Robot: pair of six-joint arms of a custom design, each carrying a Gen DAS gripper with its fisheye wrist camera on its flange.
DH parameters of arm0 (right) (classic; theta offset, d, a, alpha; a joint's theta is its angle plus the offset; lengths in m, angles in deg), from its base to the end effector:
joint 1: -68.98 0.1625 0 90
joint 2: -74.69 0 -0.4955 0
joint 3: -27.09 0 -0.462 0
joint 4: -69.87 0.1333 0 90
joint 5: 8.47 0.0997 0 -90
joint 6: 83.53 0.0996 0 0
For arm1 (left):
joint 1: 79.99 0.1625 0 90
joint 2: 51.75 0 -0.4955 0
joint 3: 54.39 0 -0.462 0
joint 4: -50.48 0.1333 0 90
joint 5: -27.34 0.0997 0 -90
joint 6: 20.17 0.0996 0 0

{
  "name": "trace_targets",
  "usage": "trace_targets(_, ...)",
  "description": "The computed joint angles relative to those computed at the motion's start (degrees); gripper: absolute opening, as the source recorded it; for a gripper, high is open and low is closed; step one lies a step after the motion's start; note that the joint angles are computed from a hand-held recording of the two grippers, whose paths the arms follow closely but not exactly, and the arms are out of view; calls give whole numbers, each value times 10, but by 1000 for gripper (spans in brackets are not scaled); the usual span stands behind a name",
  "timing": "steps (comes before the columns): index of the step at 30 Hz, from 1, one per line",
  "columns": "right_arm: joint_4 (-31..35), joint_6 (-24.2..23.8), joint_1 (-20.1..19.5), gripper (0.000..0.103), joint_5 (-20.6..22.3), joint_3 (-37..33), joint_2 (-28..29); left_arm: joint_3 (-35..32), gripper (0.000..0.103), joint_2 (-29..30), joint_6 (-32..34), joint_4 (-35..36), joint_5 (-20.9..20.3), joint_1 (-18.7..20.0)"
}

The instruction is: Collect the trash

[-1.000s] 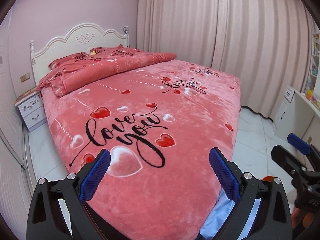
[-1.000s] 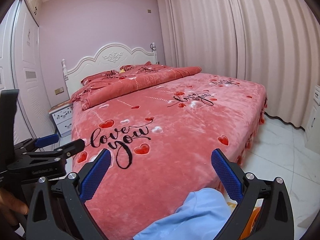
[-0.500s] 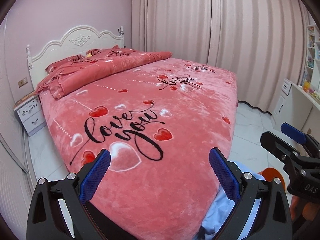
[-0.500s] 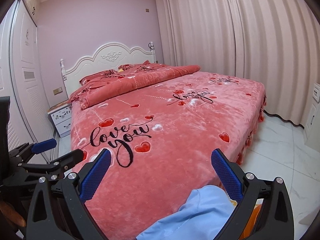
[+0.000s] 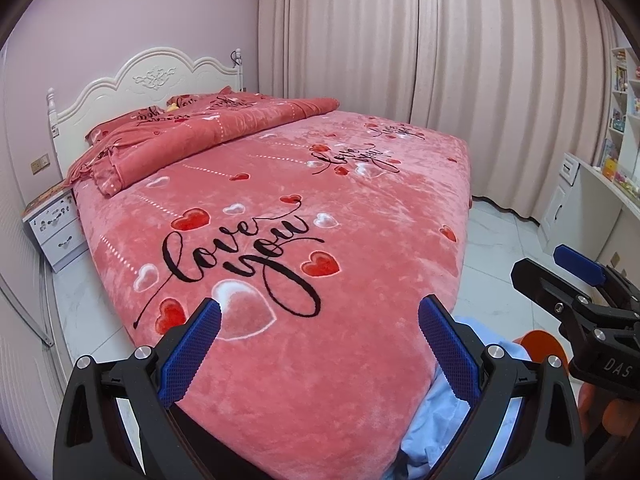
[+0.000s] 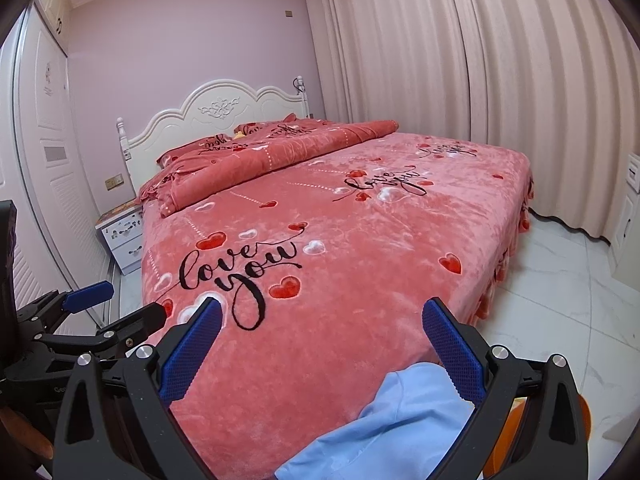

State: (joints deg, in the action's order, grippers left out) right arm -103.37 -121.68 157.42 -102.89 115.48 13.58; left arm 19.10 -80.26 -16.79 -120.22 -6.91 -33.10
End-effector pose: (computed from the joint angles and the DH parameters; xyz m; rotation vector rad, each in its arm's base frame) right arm 0.1041 -0.7912 0.4116 0.7298 -2.3691 1.2059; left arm -0.4412 -0.7868 0.0851 0.5248 2.1738 -1.0643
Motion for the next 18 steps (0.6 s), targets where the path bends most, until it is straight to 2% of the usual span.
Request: trace_targets(18,8,10,-2,98,-3,-4,2,-3,97,-1,-7,15,-3,0)
